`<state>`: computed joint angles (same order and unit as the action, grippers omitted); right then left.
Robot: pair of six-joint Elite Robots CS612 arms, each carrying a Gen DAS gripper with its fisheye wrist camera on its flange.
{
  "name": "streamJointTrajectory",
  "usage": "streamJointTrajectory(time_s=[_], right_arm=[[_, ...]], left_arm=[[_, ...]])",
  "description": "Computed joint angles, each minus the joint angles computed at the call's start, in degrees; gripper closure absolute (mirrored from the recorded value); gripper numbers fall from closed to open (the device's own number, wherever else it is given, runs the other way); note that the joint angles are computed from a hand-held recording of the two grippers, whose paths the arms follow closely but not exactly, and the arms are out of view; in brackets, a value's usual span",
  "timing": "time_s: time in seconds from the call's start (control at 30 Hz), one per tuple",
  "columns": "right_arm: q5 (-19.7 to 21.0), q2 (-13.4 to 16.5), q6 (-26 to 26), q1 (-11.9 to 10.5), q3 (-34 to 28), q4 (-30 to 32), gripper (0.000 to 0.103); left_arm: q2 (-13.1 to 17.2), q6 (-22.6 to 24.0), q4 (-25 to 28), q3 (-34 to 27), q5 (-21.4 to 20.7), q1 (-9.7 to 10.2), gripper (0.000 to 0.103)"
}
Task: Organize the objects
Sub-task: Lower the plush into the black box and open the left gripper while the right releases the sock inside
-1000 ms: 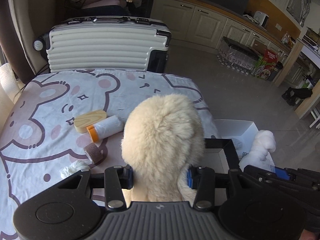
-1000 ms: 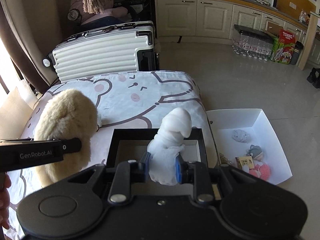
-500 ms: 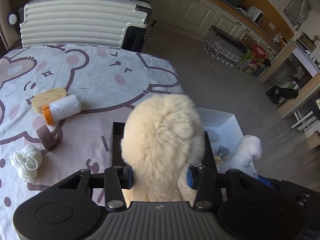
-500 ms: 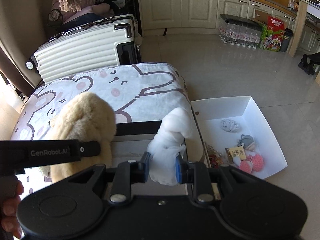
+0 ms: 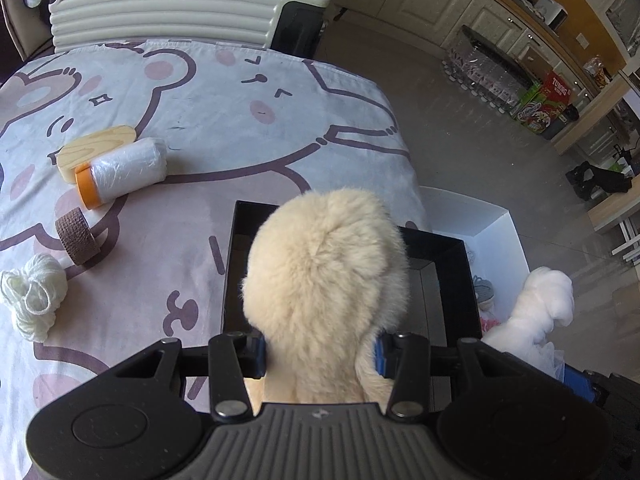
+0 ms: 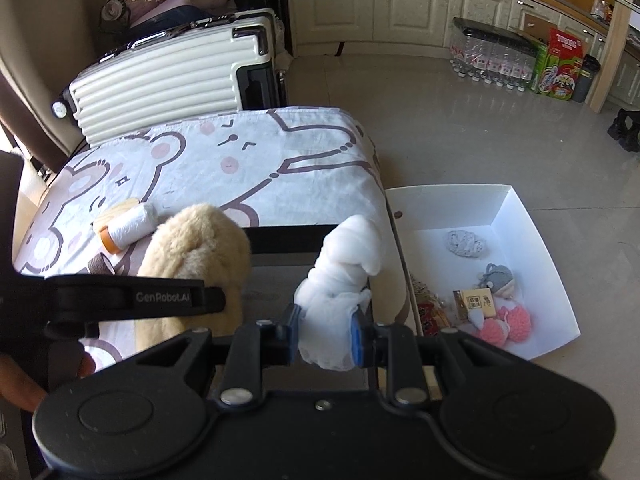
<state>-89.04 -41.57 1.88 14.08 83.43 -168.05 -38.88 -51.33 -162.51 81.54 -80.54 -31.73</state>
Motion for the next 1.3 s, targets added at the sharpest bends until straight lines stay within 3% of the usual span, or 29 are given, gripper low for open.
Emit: streamJointTrajectory(time_s=[0.2,0.43,0.53,0.77,0.83,1.03,1.17,1.3], right_arm=[[1.7,0.7,-4.7,0.2,-0.9,2.4,0.077],[1.4,1.3,-6.9,0.4,-2.0,6.0,0.077],[1.0,1.6,-7.4,0.5,-2.5,7.4,0.077],[0.6,2.4,-7.2,0.6,-3.8,10.8,0.077],[0.5,2.6,-8.2,0.7,-4.3,12.1,0.077],[-1.9,3.8,-8.9,1.3,-6.1,15.3,0.077],[-2.4,4.6,-7.3,1.6,-7.0,13.6,0.077],[-5.8,5.9,-8.5,2.5,-8.7,12.7,0.077]], left_arm=[[0.8,0.2,3.7,-1.1,-0.4,0.2,0.054],[1.2,0.3,2.0,-1.1,-1.5,0.43,0.046],[0.7,1.3,2.6,-1.1,1.3,0.08,0.035],[-0.4,5.1,0.0,0.1,2.5,0.19,0.034],[-0.9,6.6,1.7,0.2,5.7,-0.26,0.03],[-1.9,9.3,0.1,1.5,7.2,0.08,0.028],[-2.1,8.0,1.0,2.2,6.8,0.72,0.028],[-2.1,5.9,1.8,2.7,5.6,1.55,0.028]])
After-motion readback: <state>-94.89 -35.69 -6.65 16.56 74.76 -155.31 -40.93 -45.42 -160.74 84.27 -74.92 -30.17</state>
